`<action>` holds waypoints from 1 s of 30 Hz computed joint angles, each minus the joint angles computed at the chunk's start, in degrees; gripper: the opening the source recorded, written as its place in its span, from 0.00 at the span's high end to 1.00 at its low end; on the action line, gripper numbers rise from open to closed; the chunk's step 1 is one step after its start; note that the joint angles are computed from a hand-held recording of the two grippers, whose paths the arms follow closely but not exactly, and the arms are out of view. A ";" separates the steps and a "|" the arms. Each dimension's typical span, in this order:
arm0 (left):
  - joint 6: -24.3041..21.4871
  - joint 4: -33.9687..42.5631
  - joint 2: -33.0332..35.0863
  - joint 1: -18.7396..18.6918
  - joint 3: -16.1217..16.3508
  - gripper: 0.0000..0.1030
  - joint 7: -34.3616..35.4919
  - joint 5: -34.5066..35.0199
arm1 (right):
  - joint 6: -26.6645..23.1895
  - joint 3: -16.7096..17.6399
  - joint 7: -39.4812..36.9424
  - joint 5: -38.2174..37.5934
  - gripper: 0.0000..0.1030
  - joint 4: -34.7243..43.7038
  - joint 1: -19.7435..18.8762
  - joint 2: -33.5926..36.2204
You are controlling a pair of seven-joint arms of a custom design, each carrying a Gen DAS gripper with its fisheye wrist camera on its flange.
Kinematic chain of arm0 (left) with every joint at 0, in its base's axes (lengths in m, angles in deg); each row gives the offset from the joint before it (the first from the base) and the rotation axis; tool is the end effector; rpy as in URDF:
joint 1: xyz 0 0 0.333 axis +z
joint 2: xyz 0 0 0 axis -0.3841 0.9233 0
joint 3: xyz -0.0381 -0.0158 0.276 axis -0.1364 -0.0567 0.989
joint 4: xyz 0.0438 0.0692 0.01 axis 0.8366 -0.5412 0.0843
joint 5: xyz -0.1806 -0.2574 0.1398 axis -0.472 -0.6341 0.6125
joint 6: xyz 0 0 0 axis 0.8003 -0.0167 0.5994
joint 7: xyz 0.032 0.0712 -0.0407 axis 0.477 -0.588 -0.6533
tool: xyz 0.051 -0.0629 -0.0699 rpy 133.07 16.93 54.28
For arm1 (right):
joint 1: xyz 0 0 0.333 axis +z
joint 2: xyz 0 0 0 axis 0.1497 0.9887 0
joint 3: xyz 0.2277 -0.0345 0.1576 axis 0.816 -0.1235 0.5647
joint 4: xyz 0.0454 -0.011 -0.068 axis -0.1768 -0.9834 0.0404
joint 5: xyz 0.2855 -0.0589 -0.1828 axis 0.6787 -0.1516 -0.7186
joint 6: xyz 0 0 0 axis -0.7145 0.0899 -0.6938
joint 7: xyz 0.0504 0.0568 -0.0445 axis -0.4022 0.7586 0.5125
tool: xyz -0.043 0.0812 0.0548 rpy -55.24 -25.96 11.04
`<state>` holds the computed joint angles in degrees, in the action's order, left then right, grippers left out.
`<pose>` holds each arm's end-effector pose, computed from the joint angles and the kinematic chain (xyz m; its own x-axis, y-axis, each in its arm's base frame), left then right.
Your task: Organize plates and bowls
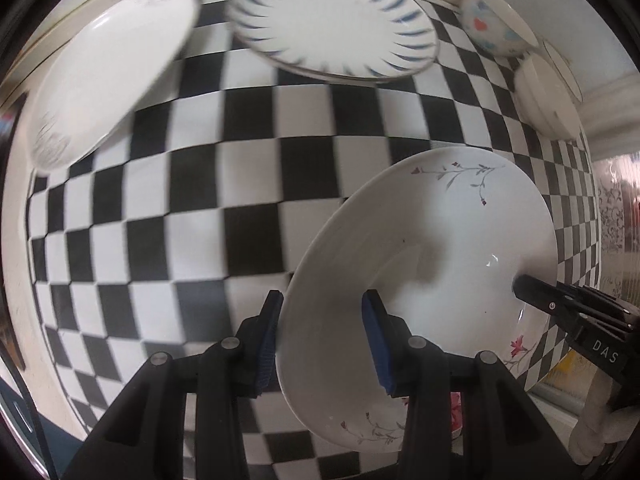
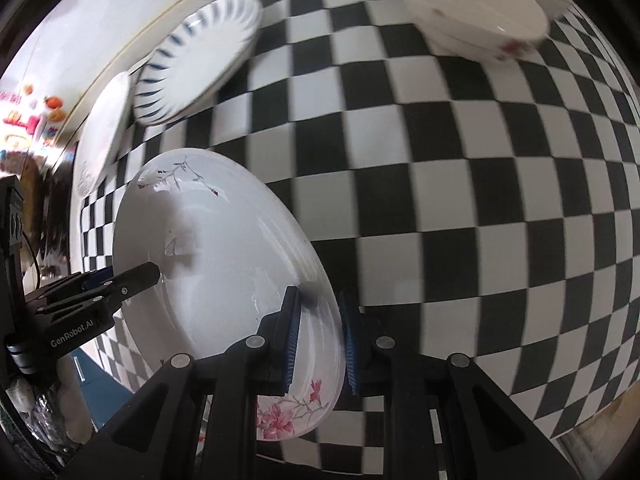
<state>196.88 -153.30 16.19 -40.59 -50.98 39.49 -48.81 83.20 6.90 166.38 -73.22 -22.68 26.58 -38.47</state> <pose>0.4581 -0.3103 0.4320 0.0725 -0.9846 0.1592 -0.9972 -0.0746 -0.0074 0.5409 0.2280 0.3795 0.0594 -0.9623 -0.2653 -0.9981 -0.0615 -0.0007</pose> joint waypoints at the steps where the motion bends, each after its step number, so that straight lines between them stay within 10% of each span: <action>1: -0.46 0.82 0.83 -0.12 -0.08 0.64 0.22 0.17 | -0.04 -0.25 0.04 0.28 0.79 -0.14 -0.36 0.29; 15: -8.22 20.25 16.54 -4.30 0.33 0.64 -4.23 8.09 | -0.21 -0.79 -2.63 1.64 0.79 -1.54 -2.54 1.16; 27: -5.88 8.39 -0.16 -1.60 1.31 0.64 -14.34 10.14 | -5.93 -1.30 -2.83 -3.95 0.77 5.21 -1.92 -0.25; 30: -5.70 5.27 -4.99 0.42 2.49 0.61 -15.28 11.83 | -6.92 -0.23 -4.95 -1.46 0.58 10.46 -1.94 1.18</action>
